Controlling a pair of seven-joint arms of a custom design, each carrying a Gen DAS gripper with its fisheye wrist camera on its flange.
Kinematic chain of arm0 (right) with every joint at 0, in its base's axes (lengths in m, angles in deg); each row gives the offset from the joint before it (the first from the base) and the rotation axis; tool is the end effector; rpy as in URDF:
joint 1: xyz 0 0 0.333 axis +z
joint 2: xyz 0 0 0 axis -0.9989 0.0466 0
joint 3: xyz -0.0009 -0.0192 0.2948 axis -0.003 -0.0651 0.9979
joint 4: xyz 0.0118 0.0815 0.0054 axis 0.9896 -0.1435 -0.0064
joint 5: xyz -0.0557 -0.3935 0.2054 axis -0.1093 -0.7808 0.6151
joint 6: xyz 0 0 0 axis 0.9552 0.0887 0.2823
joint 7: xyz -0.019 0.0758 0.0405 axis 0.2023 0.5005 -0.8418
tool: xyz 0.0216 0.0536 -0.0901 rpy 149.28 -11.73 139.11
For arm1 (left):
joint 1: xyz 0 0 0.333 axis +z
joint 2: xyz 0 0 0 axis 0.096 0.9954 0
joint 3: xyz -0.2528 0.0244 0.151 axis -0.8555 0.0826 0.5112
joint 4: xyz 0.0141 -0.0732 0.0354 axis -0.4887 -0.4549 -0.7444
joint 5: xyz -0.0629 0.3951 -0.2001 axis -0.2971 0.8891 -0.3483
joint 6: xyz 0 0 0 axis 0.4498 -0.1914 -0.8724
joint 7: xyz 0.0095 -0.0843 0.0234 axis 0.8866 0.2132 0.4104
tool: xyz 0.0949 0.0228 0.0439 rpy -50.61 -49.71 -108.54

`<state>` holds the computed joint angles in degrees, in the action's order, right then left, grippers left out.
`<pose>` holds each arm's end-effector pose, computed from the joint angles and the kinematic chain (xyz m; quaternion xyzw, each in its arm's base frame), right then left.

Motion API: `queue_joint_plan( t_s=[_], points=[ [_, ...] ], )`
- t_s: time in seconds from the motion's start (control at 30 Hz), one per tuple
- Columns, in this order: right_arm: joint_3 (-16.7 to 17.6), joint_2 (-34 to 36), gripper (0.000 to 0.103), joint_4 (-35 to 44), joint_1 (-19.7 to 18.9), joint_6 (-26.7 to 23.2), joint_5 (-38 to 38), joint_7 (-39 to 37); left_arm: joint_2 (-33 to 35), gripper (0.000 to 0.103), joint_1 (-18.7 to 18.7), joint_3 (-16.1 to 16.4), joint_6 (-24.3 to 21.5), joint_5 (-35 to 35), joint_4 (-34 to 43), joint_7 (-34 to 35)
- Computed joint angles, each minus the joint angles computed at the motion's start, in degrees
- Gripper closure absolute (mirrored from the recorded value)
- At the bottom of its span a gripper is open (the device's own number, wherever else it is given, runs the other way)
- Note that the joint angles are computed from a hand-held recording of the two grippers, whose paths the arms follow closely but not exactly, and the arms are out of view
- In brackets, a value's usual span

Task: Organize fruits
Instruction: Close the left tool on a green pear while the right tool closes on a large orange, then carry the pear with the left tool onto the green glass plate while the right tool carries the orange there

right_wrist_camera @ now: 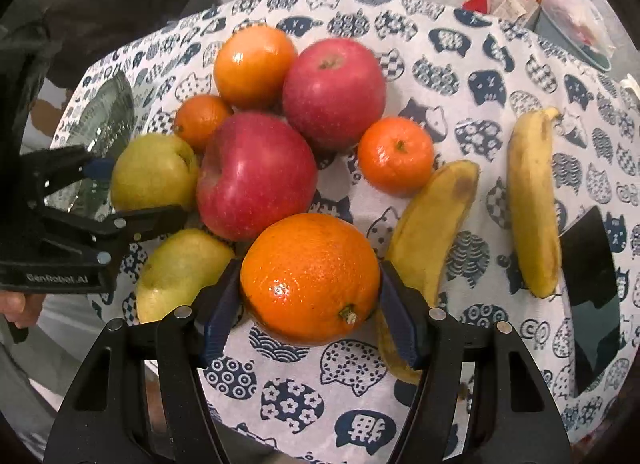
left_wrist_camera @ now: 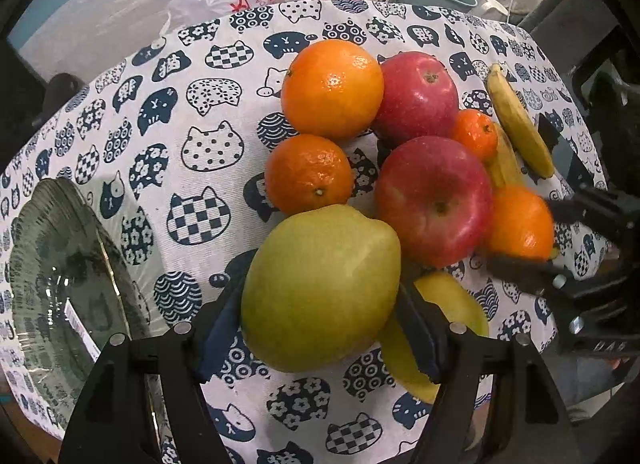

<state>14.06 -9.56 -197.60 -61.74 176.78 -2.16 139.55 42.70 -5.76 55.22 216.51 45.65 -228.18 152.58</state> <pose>0.4176 0.2647 0.3066 -0.7234 0.6654 0.0114 0.1836 0.4685 -0.1339 0.3261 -0.5020 0.8586 -0.1034 0.0109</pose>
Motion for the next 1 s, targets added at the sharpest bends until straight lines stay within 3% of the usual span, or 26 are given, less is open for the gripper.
queue_joint_plan(
  t_s=[0.33,1.0],
  points=[
    [2.6,-3.5,0.037,-0.4,-1.8,1.3,-8.9,6.9,-6.1,0.028,-0.9,1.5,1.6,-0.2,-3.9,2.0],
    [4.3,-2.2,0.037,4.5,-0.6,3.5,-13.9,10.1,-17.9,0.028,-0.9,6.2,2.6,-1.4,-8.6,3.0]
  ],
)
